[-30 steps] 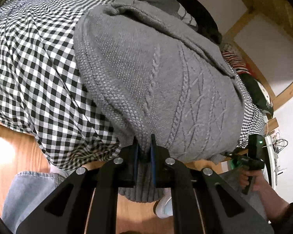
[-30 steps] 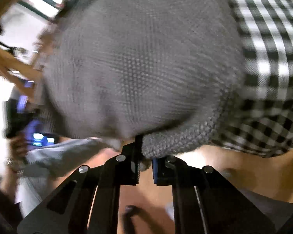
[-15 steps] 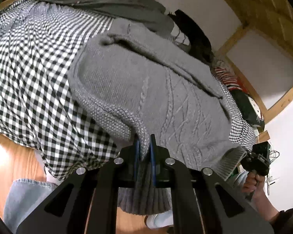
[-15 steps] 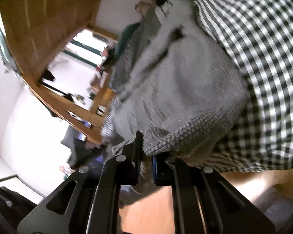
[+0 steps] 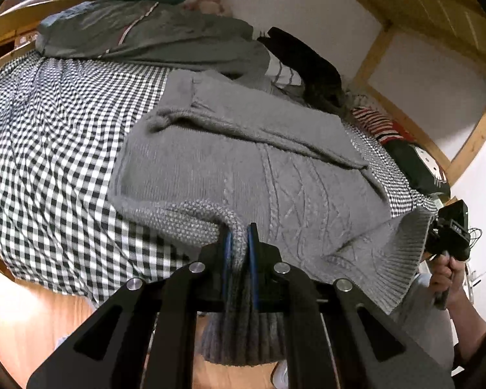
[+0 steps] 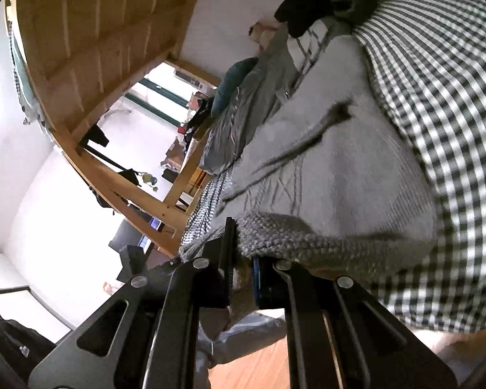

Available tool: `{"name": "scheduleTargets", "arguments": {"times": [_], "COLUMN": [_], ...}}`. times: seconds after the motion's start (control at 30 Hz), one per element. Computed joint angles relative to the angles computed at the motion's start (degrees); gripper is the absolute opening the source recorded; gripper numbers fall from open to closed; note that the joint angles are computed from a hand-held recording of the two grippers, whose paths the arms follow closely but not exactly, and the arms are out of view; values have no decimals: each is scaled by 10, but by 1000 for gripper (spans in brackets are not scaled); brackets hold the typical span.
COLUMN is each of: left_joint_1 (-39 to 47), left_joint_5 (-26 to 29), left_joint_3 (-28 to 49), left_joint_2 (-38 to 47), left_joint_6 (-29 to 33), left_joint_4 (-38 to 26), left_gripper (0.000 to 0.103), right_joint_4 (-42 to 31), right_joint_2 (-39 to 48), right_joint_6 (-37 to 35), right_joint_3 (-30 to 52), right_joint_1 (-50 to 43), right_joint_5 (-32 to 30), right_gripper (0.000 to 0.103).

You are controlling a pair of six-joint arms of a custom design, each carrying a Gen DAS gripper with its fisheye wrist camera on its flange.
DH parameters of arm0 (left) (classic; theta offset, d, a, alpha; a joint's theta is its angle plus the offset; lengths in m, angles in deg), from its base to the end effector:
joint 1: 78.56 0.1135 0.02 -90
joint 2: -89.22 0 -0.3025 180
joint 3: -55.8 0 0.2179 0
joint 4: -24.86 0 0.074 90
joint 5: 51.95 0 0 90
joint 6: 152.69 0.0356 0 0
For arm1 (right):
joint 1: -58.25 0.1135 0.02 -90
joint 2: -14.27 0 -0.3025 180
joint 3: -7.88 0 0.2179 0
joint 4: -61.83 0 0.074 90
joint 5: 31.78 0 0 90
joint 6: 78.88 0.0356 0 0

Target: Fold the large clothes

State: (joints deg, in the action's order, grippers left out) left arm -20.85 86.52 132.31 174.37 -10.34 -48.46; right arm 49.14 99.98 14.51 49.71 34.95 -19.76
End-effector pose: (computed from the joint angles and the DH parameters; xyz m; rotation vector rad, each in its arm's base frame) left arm 0.1419 0.1747 0.2855 -0.0353 2.3323 -0.4672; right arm 0.1968 -0.0468 0.1962 -0.0112 2.0092 1.4553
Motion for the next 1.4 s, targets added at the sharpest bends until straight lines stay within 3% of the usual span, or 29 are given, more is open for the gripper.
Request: {"name": "scheduleTargets", "arguments": {"times": [0.1, 0.33, 0.6, 0.73, 0.8, 0.97, 1.03, 1.2, 1.3, 1.37, 1.4], "left_joint_1": [-9, -34, -88, -119, -141, -188, -201, -252, -261, -266, -264], "left_joint_5": [7, 20, 15, 9, 1, -32, -39, -113, -100, -109, -107], "left_joint_3": [24, 100, 188, 219, 257, 342, 413, 649, 722, 684, 665], "left_joint_2": [8, 28, 58, 71, 94, 147, 187, 330, 382, 376, 373], "left_joint_6": [-21, -78, -155, -219, -252, -323, -363, -397, -427, -412, -401], "left_joint_4": [4, 9, 42, 104, 121, 159, 166, 84, 37, 49, 51], "left_gripper": [9, 9, 9, 9, 9, 7, 5, 5, 6, 26, 57], "right_joint_4": [140, 162, 280, 392, 404, 352, 314, 153, 30, -3, -10], "right_joint_2": [-18, -19, 24, 63, 84, 139, 167, 281, 365, 420, 433], "right_joint_6": [131, 191, 313, 407, 426, 427, 416, 350, 309, 314, 314], "right_joint_3": [-14, 50, 107, 130, 161, 286, 347, 553, 690, 759, 775], "right_joint_1": [24, 49, 64, 74, 80, 101, 111, 161, 189, 199, 200], "right_joint_5": [10, 32, 64, 80, 96, 133, 148, 211, 258, 270, 272], "right_gripper": [10, 10, 10, 10, 10, 10, 9, 9, 9, 9, 9]}}
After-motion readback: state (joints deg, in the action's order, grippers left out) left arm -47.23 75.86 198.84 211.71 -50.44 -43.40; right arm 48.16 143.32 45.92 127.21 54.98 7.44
